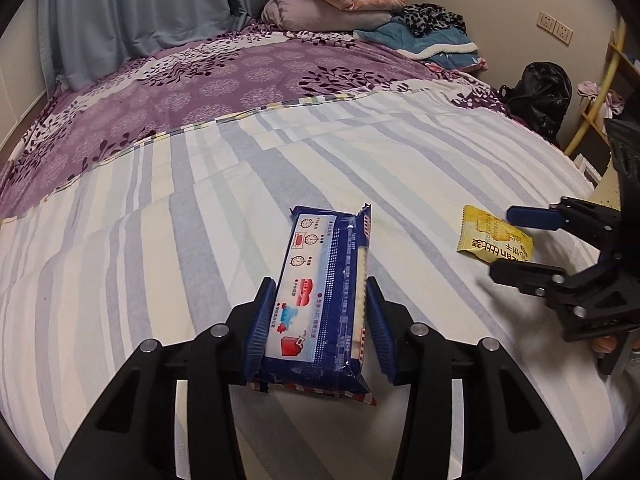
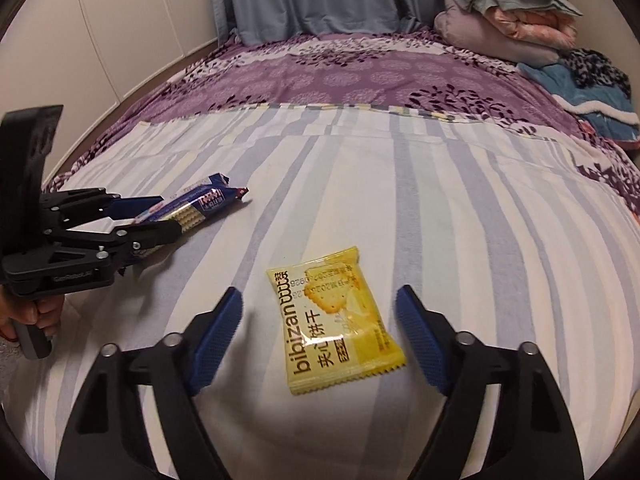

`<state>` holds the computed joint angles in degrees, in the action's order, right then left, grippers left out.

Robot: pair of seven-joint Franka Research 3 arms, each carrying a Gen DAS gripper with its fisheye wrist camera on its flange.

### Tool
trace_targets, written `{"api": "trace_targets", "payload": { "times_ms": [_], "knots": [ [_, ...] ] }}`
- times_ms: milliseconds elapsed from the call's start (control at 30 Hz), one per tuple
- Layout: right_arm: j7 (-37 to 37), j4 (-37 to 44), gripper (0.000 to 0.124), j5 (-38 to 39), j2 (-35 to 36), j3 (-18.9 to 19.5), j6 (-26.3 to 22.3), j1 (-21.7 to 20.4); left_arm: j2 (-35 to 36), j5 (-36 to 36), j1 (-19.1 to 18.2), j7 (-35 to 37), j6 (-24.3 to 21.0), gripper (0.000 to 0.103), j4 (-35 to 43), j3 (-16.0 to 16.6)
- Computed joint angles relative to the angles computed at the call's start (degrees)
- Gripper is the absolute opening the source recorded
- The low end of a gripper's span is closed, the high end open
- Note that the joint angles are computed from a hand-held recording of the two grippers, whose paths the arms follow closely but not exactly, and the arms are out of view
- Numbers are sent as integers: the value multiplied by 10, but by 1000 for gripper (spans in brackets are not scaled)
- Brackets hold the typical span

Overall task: Organize snacks
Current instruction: 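Grasp the yellow bibizan packet with the right gripper while the left gripper holds the blue pack, then carry the yellow packet right and blue pack left over the basket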

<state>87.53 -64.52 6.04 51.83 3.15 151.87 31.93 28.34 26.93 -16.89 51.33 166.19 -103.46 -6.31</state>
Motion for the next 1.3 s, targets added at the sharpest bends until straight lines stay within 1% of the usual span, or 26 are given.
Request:
{"api": "trace_targets", "payload": {
  "times_ms": [100, 167, 233, 367, 600, 733, 1033, 1167, 1300],
  "knots": [
    [22, 10, 60, -24, 4, -28, -10, 19, -3, 1, -3, -8, 4, 46, -7, 3],
    [29, 4, 51, -31, 1, -30, -7, 19, -5, 3, -6, -17, 7, 46, -10, 7],
    [35, -7, 48, -34, -6, -30, -2, 17, -7, 7, -12, -31, 10, 46, -13, 14],
    [52, -47, 47, -37, -29, -31, 20, 14, -19, 24, -23, -57, 22, 45, -21, 23],
    [71, -159, 47, -34, -103, -31, 93, 11, -44, 60, -39, -91, 32, 45, -32, 30],
    [73, -209, 47, -32, -139, -30, 127, 11, -55, 85, -51, -113, 25, 45, -33, 33],
    [76, -326, 47, -24, -229, -32, 205, 13, -85, 143, -65, -162, 6, 45, -41, 26],
    [82, -378, 47, -23, -270, -42, 239, 20, -99, 172, -71, -179, -2, 45, -40, 17],
    [94, -436, 47, -25, -316, -63, 276, 35, -110, 200, -77, -196, -11, 45, -35, 6]
  ]
}}
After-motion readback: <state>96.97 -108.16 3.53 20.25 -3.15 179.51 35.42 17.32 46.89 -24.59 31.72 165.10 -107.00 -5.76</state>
